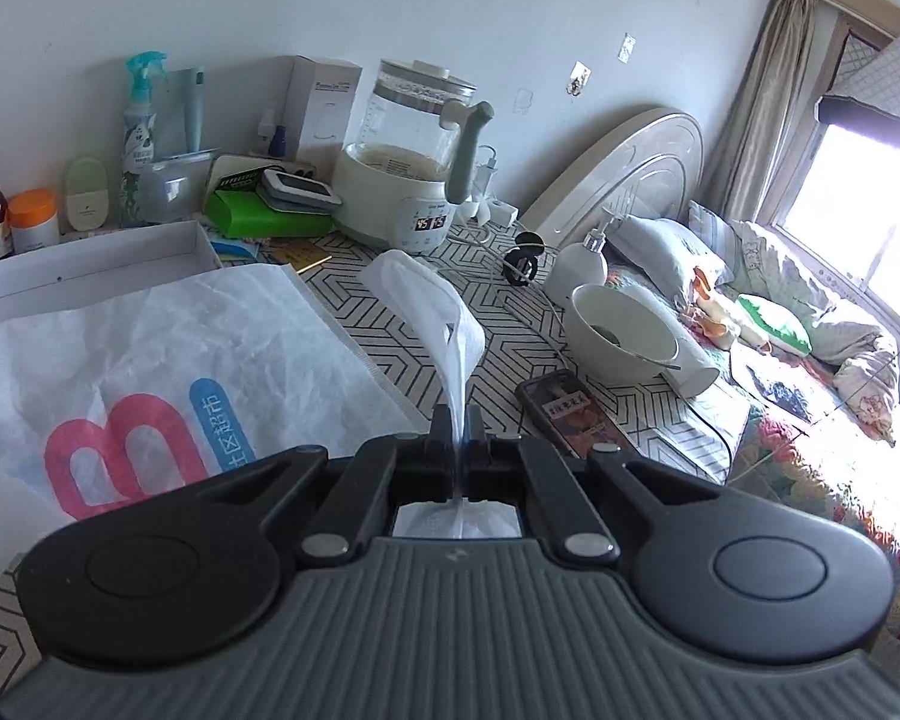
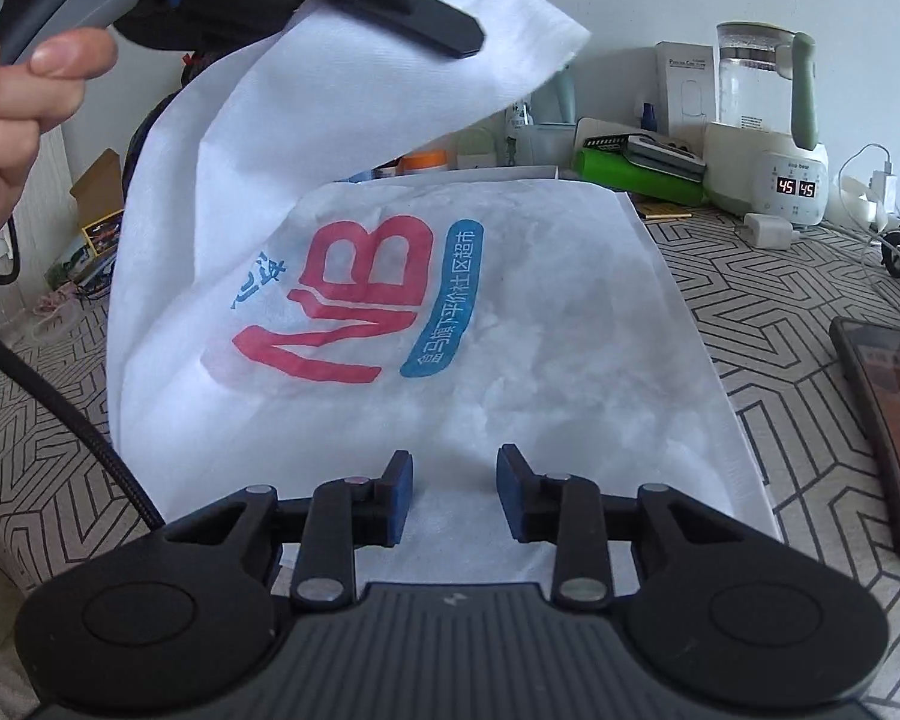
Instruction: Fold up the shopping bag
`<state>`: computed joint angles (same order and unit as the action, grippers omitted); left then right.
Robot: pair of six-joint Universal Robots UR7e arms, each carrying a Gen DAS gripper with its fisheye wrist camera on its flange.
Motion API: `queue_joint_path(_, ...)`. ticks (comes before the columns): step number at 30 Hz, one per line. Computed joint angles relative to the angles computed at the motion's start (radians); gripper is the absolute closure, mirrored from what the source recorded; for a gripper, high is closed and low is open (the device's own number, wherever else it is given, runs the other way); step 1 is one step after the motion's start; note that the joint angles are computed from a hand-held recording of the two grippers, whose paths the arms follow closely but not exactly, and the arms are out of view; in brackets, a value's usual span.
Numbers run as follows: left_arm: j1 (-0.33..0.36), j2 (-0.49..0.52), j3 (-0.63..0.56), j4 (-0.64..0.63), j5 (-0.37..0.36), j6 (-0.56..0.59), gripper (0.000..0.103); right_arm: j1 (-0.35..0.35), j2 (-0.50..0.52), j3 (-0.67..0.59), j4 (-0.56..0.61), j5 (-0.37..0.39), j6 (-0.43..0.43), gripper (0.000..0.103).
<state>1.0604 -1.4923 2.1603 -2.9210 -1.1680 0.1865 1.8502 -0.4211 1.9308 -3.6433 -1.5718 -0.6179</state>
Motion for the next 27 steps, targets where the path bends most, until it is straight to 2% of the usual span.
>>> queue_joint_path(2,-0.005,0.037,-0.02,0.031,-0.036,-0.004,0.101,-0.012,0.005,0.006,-0.025,0.025,0.005,0.07)
queue_joint_path(6,-0.012,0.123,-0.061,0.126,-0.074,-0.02,0.101,-0.013,0.005,0.014,-0.042,0.029,0.003,0.07)
queue_joint_path(11,0.023,0.211,-0.117,0.246,-0.045,-0.076,0.101,-0.014,-0.007,0.03,-0.04,0.031,-0.013,0.069)
queue_joint_path(13,0.044,0.236,-0.133,0.276,-0.025,-0.094,0.101,-0.024,-0.021,0.039,-0.017,0.056,-0.012,0.061)
queue_joint_path(18,0.08,0.239,-0.144,0.293,-0.018,-0.1,0.101,-0.051,-0.065,0.06,0.045,0.107,0.022,0.059)
queue_joint_path(22,0.098,0.232,-0.149,0.317,-0.033,-0.101,0.101,-0.101,-0.136,0.096,0.13,0.186,0.12,0.055)
queue_joint_path(24,0.104,0.232,-0.153,0.325,-0.043,-0.099,0.1,-0.116,-0.157,0.119,0.116,0.201,0.137,0.049)
queue_joint_path(27,0.096,0.214,-0.141,0.342,-0.043,-0.061,0.098,-0.123,-0.178,0.143,0.089,0.191,0.146,0.049)
